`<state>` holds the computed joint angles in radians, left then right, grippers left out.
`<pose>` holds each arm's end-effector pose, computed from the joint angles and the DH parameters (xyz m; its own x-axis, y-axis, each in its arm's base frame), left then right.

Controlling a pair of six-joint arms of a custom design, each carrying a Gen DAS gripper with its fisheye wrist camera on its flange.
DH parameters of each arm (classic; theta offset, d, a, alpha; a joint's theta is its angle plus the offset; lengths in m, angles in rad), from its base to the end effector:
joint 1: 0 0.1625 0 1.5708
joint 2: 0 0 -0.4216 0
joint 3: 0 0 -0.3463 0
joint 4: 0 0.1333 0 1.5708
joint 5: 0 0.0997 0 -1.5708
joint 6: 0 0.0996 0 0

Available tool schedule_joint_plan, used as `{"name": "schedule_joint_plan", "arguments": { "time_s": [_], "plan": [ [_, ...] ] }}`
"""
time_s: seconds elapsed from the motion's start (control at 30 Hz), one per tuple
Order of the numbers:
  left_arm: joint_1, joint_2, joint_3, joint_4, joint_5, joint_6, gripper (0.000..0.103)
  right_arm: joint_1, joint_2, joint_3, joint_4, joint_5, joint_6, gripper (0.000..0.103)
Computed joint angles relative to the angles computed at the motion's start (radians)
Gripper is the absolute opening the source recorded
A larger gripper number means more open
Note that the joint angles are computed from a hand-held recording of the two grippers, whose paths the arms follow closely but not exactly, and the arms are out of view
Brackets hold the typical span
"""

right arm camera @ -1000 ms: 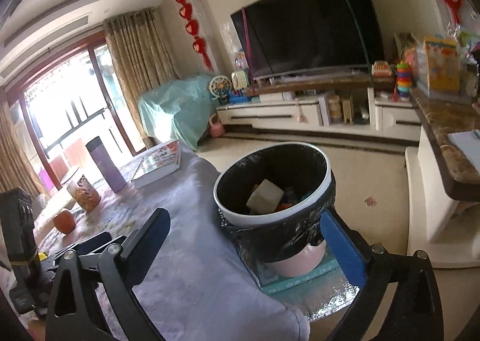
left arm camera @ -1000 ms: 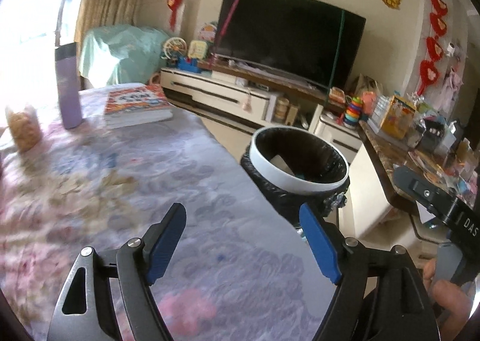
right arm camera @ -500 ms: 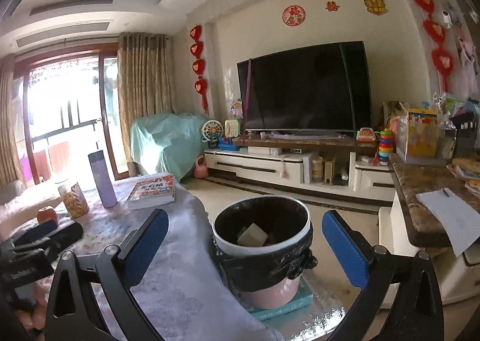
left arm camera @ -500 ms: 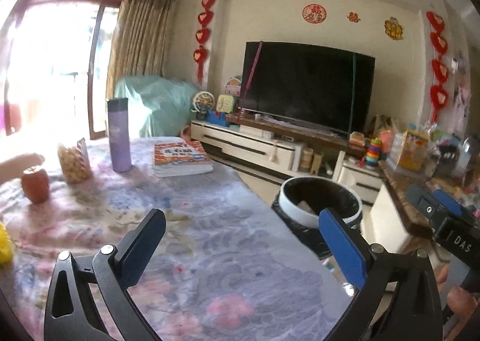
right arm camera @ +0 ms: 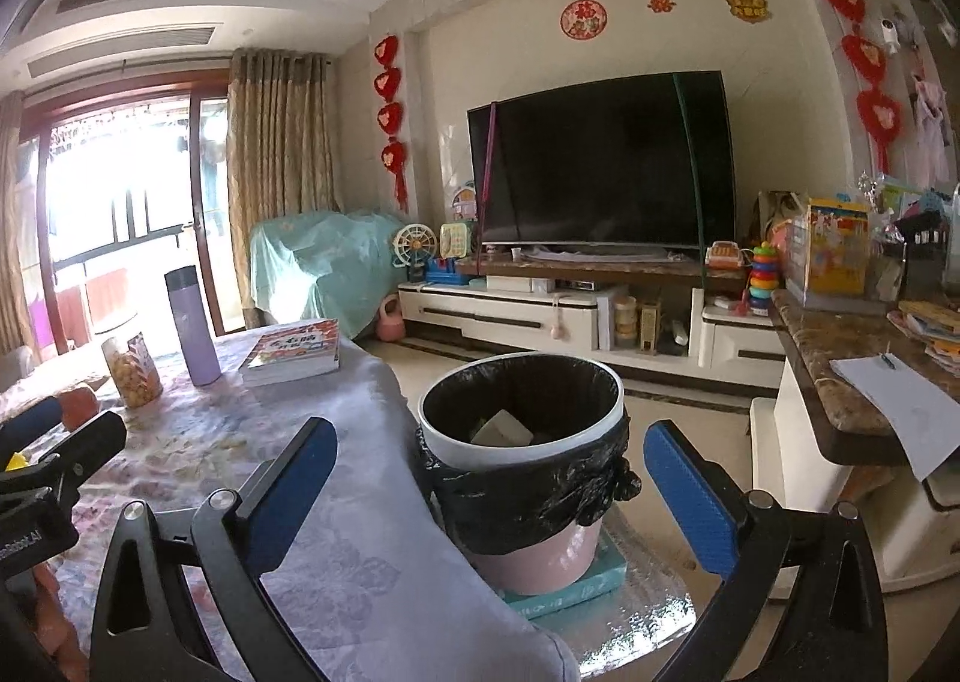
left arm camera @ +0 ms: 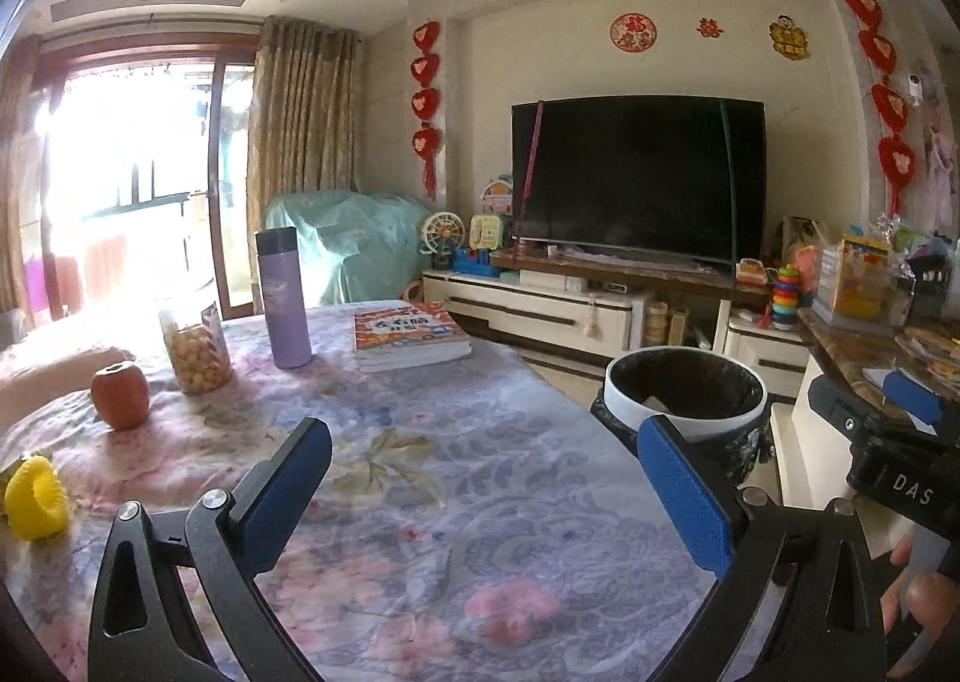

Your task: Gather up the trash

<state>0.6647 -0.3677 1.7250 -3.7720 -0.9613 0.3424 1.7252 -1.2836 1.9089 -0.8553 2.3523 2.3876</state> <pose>-0.3502 -0.5162 -0.0042 -0.6179 0.4970 -0.6092 0.7756 0.2580 -0.5761 0.1380 -0.4762 0.2832 -0.6122 0.5686 0.5495 -0.5268 0.2249 -0.8197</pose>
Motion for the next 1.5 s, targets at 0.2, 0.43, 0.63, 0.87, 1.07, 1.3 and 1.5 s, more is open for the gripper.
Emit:
{"name": "schedule_joint_plan", "arguments": {
  "time_s": [0.2, 0.43, 0.63, 0.87, 1.07, 1.3, 1.5],
  "plan": [
    [0.014, -0.002, -0.023, 0.031, -0.010, -0.003, 0.102, -0.001, 0.001, 0.005, -0.006, -0.011, 0.008, 0.103],
    [0.020, -0.003, -0.028, 0.034, -0.015, -0.002, 0.102, 0.002, 0.003, 0.004, -0.001, -0.017, 0.016, 0.103],
    [0.026, -0.002, -0.037, 0.046, -0.018, 0.004, 0.102, 0.000, 0.000, 0.007, 0.004, -0.023, 0.023, 0.103],
    [0.033, 0.000, -0.038, 0.032, -0.030, 0.022, 0.102, 0.005, -0.005, 0.013, 0.000, -0.030, 0.025, 0.103],
    [0.038, 0.002, -0.039, 0.031, -0.036, 0.030, 0.102, 0.006, -0.004, 0.012, -0.001, -0.030, 0.023, 0.103],
    [0.039, 0.001, -0.032, 0.030, -0.042, 0.021, 0.102, 0.012, -0.006, 0.012, 0.001, -0.028, 0.025, 0.103],
    [0.040, 0.001, -0.033, 0.028, -0.044, 0.027, 0.102, 0.014, -0.007, 0.009, 0.006, -0.025, 0.021, 0.103]
  ]
}}
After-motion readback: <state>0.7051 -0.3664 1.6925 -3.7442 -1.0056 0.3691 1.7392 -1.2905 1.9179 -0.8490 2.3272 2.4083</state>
